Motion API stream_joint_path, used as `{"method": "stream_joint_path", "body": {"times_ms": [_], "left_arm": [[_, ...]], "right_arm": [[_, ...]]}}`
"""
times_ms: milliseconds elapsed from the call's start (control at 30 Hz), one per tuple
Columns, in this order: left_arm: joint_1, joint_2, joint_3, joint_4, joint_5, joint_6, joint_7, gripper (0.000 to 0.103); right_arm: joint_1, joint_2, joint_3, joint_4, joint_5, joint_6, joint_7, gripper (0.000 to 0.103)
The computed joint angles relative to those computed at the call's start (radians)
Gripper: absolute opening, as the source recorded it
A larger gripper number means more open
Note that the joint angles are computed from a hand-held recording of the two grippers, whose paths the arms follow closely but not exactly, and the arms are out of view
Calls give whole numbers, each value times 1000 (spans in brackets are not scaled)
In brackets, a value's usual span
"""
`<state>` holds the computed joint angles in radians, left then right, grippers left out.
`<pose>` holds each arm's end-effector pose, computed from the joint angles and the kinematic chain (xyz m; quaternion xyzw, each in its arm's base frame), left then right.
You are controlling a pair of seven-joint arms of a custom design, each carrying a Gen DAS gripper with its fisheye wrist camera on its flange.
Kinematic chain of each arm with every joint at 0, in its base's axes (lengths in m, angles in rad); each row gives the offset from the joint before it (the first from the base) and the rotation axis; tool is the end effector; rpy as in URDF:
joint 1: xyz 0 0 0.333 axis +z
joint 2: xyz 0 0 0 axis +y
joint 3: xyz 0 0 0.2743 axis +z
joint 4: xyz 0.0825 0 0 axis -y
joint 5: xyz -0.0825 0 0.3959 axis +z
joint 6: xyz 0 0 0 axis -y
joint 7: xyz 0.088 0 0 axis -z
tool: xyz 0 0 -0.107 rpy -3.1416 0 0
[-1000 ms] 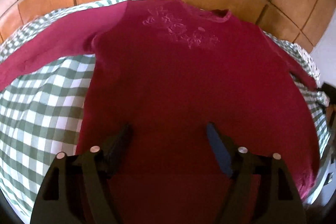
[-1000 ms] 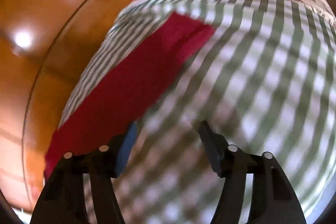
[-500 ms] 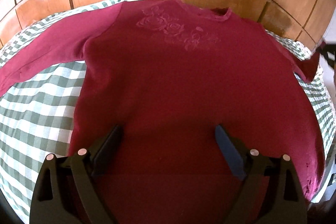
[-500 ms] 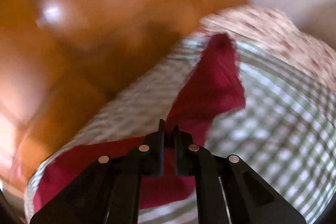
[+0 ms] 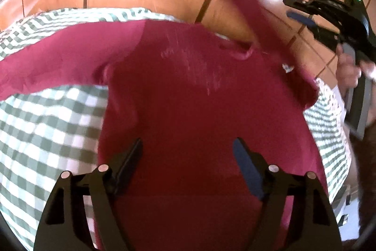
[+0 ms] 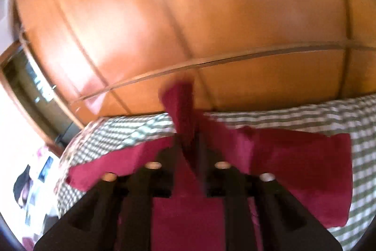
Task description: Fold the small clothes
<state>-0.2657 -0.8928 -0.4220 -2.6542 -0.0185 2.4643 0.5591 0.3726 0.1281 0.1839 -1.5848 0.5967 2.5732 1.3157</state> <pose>0.3001 -0.2544 0.5228 -0.7727 0.5289 -0.3181 0.1483 0.5676 0.3332 0.6153 -0.7428 0.4731 -0.0288 0.4728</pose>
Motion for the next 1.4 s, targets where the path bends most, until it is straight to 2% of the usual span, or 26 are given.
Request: {"method": "stream_joint_path", "body": {"times_ms": [33,67,167,267,400,500,633,700,767,800,900,1000,1100,1200,1233,1300,1333,1400], "left_arm": [[2,-2,7,-3,0,12,3,75],[8,2,16,-4,-1,26,9,73],[22,38,34,8,-9,56,30,62],[45,110,63,35,-26,108,59,62],[88,236,86,112,-35,169,99,62],[127,363,91,202,-23,186,120,62],[141,541,113,338,-18,200,147,62],[154,605,106,398,25,191,126,50],[130,654,132,450,10,183,173,7],[116,658,147,462,-10,183,197,7],[131,576,134,408,51,262,148,7],[160,435,109,305,69,288,92,7],[184,361,91,253,79,229,90,7],[188,390,87,253,78,160,101,7],[200,408,72,265,96,143,88,7],[230,443,31,293,166,65,46,8],[223,447,31,289,181,53,33,11],[231,431,10,257,250,81,-22,12]], "right_arm": [[0,-16,5,-21,24,18,-11,54],[-3,-37,4,-48,51,40,-22,56],[-12,-130,-24,-167,113,70,-53,56],[-12,-251,-75,-335,104,83,-19,56],[-26,-405,-143,-566,18,69,68,56],[-33,-487,-183,-688,-29,58,139,56],[-20,-530,-241,-765,-47,66,198,56],[-8,-520,-260,-769,-44,70,205,56],[0,-494,-267,-743,-40,67,217,56],[3,-487,-266,-737,-37,70,219,56],[17,-453,-266,-698,-19,94,202,56],[32,-414,-261,-643,7,111,156,56],[36,-343,-237,-563,7,121,124,56],[25,-248,-201,-459,-11,96,113,56],[14,-212,-182,-423,-47,89,133,56],[-10,-133,-140,-352,-218,85,234,56],[-17,-93,-127,-317,-305,70,290,56],[-24,-25,-113,-257,-448,17,393,56]]}}
